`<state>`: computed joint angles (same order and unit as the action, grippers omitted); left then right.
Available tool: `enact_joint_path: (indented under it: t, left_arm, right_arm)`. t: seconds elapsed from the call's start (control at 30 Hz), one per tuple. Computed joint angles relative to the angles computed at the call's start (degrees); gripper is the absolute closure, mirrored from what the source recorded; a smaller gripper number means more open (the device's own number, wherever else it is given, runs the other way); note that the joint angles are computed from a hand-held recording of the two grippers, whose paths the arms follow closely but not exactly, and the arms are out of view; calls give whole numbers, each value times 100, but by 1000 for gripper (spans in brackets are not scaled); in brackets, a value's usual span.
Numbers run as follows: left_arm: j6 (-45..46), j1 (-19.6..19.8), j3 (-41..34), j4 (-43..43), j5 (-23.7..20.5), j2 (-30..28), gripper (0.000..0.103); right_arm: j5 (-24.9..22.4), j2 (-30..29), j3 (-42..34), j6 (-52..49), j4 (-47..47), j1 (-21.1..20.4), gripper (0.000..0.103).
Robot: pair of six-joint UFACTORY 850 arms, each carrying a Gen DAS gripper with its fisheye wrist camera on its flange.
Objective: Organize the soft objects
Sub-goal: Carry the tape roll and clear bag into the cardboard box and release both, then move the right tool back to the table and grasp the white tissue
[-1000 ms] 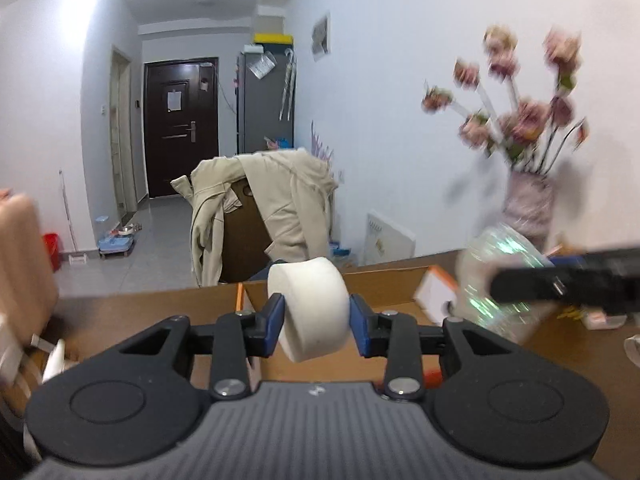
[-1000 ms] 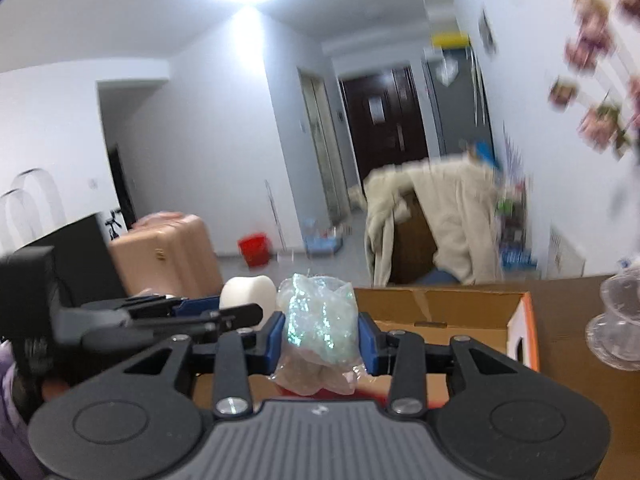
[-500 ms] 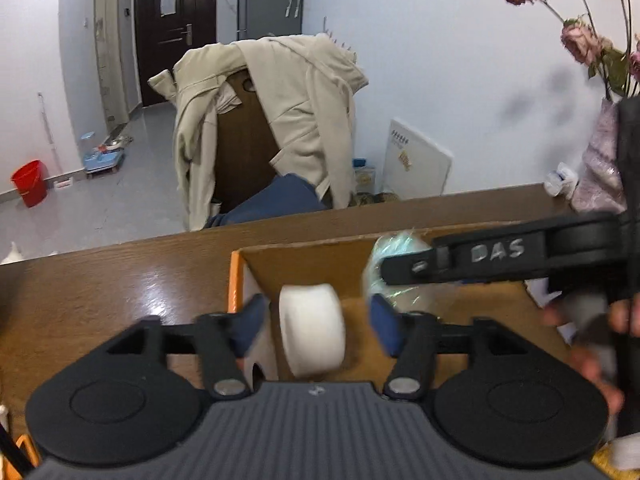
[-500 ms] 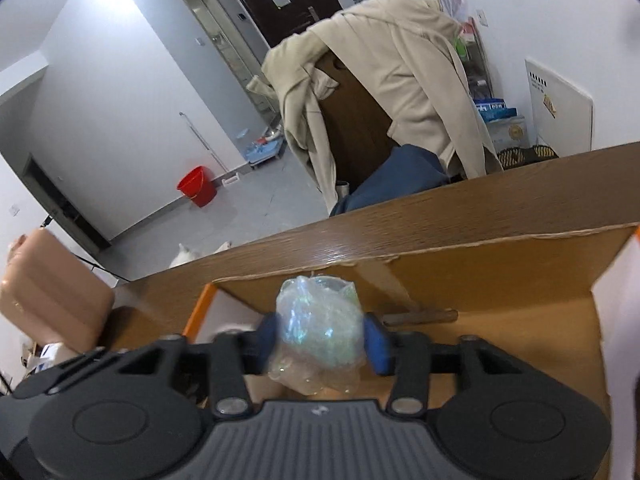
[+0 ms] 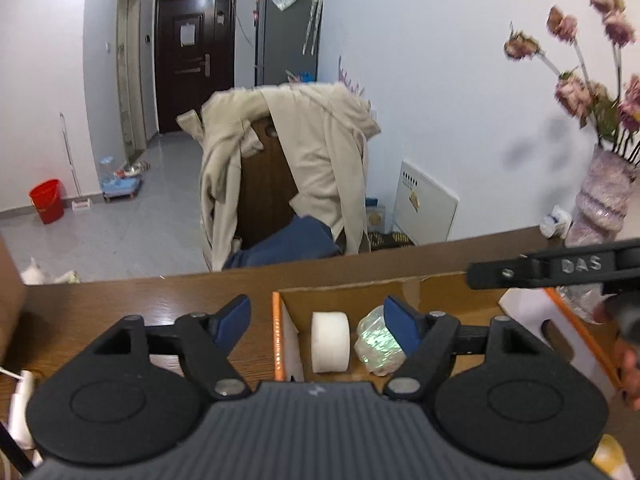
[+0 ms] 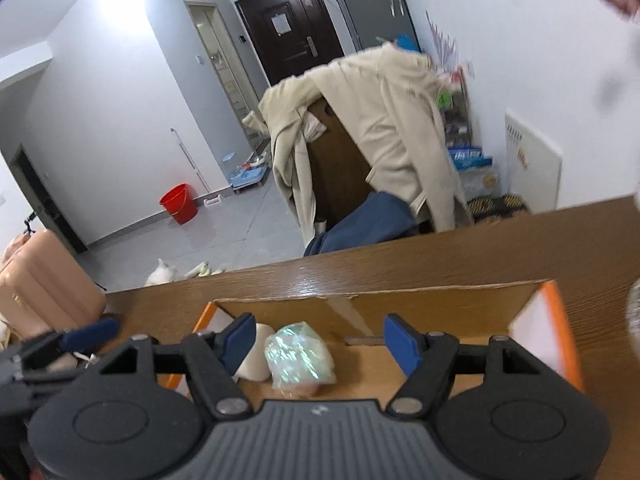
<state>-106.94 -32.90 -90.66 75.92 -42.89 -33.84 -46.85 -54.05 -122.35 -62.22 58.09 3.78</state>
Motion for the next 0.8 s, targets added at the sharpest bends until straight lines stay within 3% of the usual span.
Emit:
enact_joint_path:
  t: [0.2, 0.33, 0.53, 0.67, 0.8]
  left_arm:
    - [131, -670, 380, -27, -963, 552, 16]
    - [-369, -1347, 906, 204, -1709, 942, 5]
    - [-1323, -2460, 1601, 329, -2626, 1243, 1]
    - [-2088, -3287, 1713, 17, -3635, 999, 0]
    - [-2678, -3939, 1837, 126, -4089, 633, 0]
  right_arm:
    - [18, 1387, 1669, -1373, 607, -447, 29]
    - [-149, 2472, 3149, -2983, 1500, -905, 23]
    - [-881, 3990, 5518, -5639, 2823, -1765, 18]
    - [-1586, 4645, 6796, -7014, 3233, -2402, 14]
    - [-2241, 5026, 7840, -8109, 3193, -3139, 7]
